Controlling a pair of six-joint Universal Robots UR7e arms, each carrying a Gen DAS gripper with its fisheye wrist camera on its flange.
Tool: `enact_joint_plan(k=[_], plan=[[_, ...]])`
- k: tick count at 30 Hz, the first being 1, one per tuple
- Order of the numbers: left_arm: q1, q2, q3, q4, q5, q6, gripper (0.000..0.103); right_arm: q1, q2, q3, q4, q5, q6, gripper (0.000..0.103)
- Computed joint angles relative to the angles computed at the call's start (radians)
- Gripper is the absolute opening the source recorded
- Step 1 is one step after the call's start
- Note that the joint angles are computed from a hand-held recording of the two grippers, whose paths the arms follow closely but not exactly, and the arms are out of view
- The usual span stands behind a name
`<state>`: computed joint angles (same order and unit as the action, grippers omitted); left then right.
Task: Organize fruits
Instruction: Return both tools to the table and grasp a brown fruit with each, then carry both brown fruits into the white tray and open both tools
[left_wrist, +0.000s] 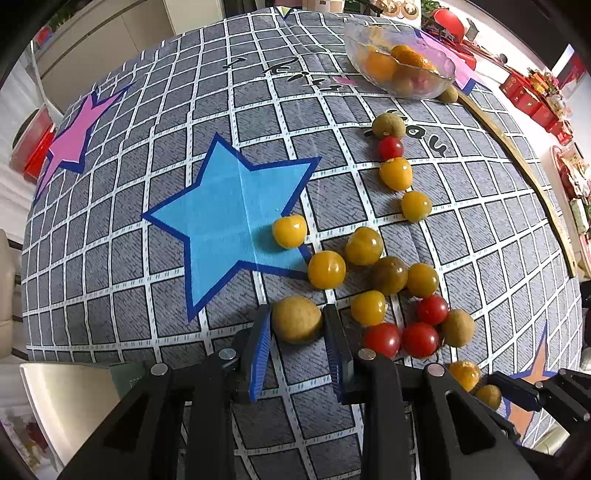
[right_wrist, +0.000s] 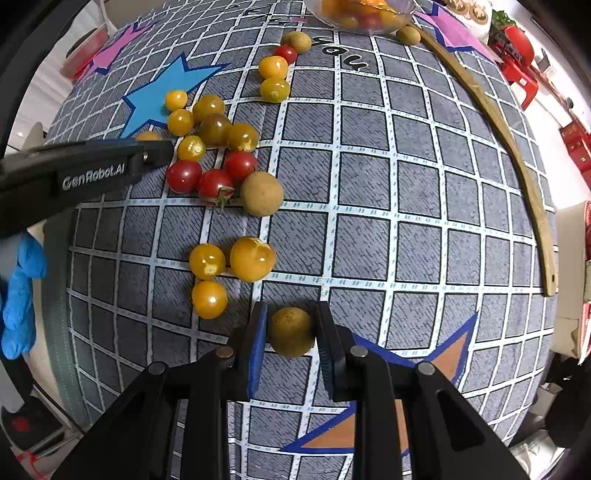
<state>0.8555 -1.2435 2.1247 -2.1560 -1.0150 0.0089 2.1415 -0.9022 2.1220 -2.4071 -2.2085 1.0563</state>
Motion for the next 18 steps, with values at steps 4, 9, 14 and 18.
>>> enact_joint_plan(k=[4, 9, 14, 18], plan=[[0.000, -0.028, -0.008, 0.017, 0.000, -0.015, 0.029, 0.004, -0.027, 0.021, -0.012, 0.007, 0.002, 0.028], [-0.008, -0.075, -0.014, 0.050, -0.010, -0.026, 0.029, 0.000, -0.067, 0.064, -0.080, 0.036, 0.001, 0.028], [-0.002, -0.154, -0.010, 0.092, -0.013, -0.042, 0.029, -0.006, -0.096, 0.058, -0.088, 0.045, -0.012, 0.028], [0.012, -0.226, 0.005, 0.131, -0.016, -0.059, 0.029, -0.016, -0.131, 0.055, -0.073, 0.042, -0.020, 0.028]])
